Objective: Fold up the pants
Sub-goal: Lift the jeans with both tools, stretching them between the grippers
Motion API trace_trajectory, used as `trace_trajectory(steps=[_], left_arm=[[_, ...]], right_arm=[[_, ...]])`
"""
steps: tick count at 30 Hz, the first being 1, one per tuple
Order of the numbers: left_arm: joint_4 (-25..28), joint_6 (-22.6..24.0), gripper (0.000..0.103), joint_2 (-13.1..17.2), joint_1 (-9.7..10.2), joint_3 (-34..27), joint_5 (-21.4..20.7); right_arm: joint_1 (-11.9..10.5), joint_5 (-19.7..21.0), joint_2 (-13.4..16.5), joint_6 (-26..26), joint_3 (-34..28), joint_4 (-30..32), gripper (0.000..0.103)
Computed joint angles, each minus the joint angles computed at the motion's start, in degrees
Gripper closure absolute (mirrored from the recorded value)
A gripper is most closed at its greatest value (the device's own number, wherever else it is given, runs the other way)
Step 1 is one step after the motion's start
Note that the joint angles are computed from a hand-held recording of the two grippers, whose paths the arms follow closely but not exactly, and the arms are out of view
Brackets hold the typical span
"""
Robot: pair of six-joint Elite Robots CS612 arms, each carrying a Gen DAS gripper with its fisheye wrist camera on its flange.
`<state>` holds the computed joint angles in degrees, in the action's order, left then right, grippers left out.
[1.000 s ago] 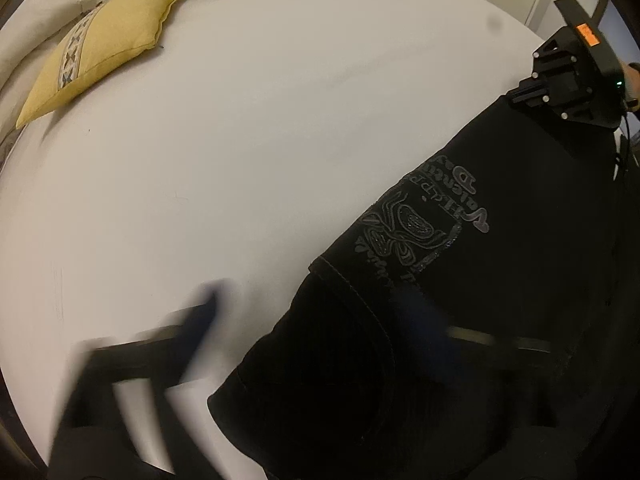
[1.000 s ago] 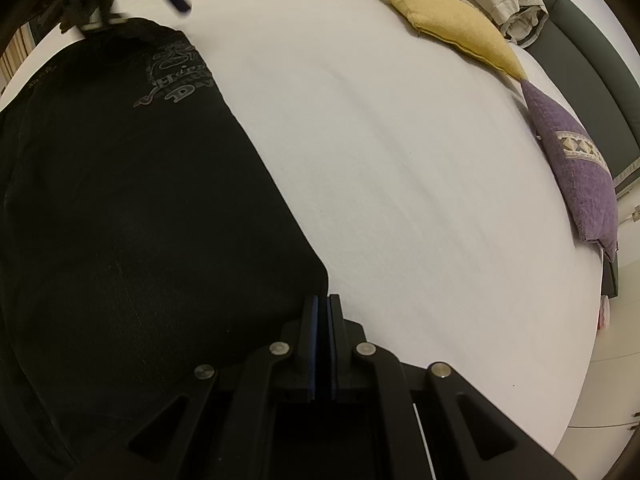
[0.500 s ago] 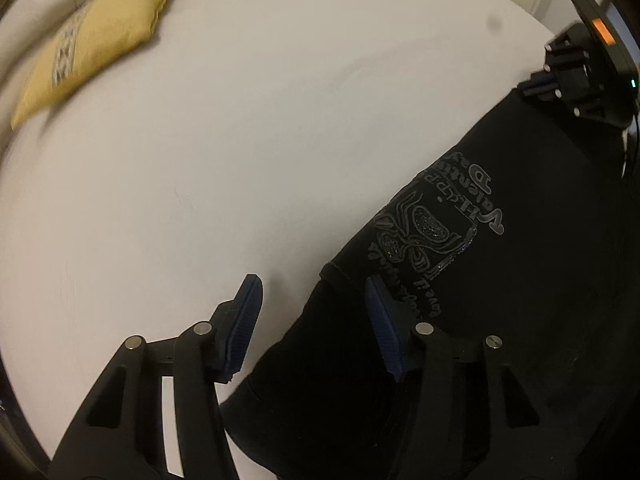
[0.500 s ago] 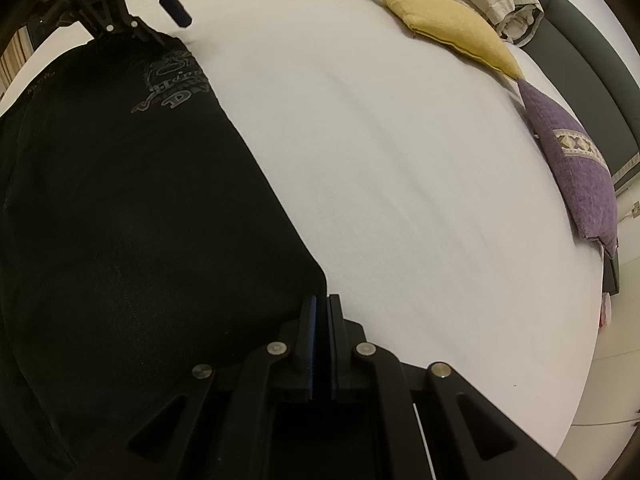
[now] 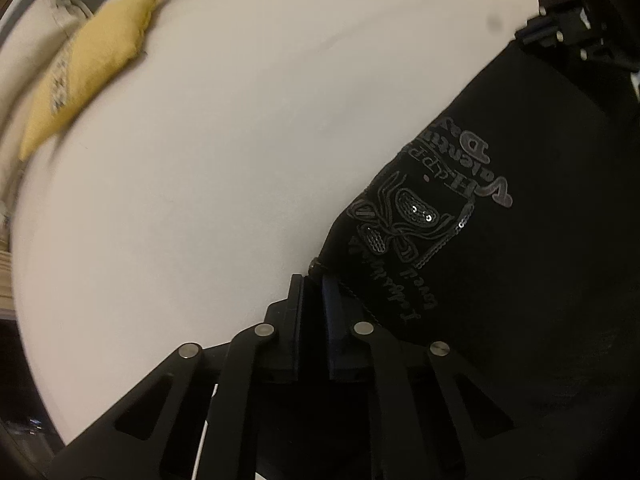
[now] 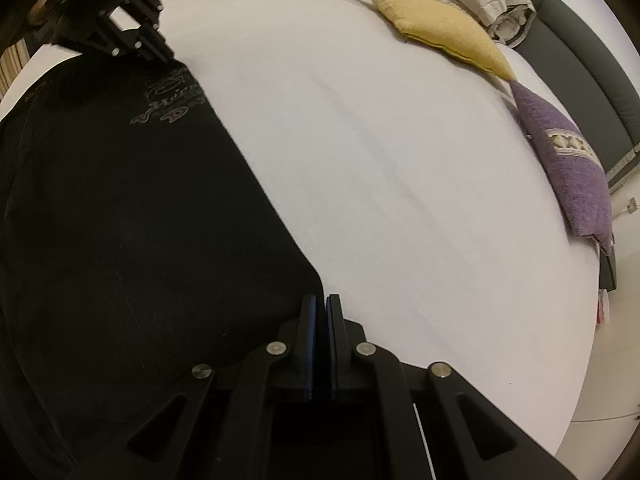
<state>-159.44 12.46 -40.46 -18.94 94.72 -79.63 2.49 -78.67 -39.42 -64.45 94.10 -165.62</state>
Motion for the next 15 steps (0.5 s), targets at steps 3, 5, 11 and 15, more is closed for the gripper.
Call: trace_trajectory(steps=[3,5,11,15], left_arm=[[-5.1,-0.1,0.098,0.2,-1.71,1.5,5.0],[-10.4,-2.1,0.098,-0.6,-2.45,4.0,6.8],[-21.1,-5.8,0.099,-3.6,-3.86,9.9,8.9],[-26.5,-5.1,0.099,-7.1,-6.07,16.0,11.5]], right_arm=[[0.0,-0.2,-0.3,1.5,0.9,-2.9,0.098],[-0.2,0.1,-0.8,3.0,1.9,-5.5,0.099],[-1.4,3.0,-3.6,5.6,4.8,-7.4,0.101],[-2.7,9.0,-5.6,4.4,4.7,2.1,0.101]])
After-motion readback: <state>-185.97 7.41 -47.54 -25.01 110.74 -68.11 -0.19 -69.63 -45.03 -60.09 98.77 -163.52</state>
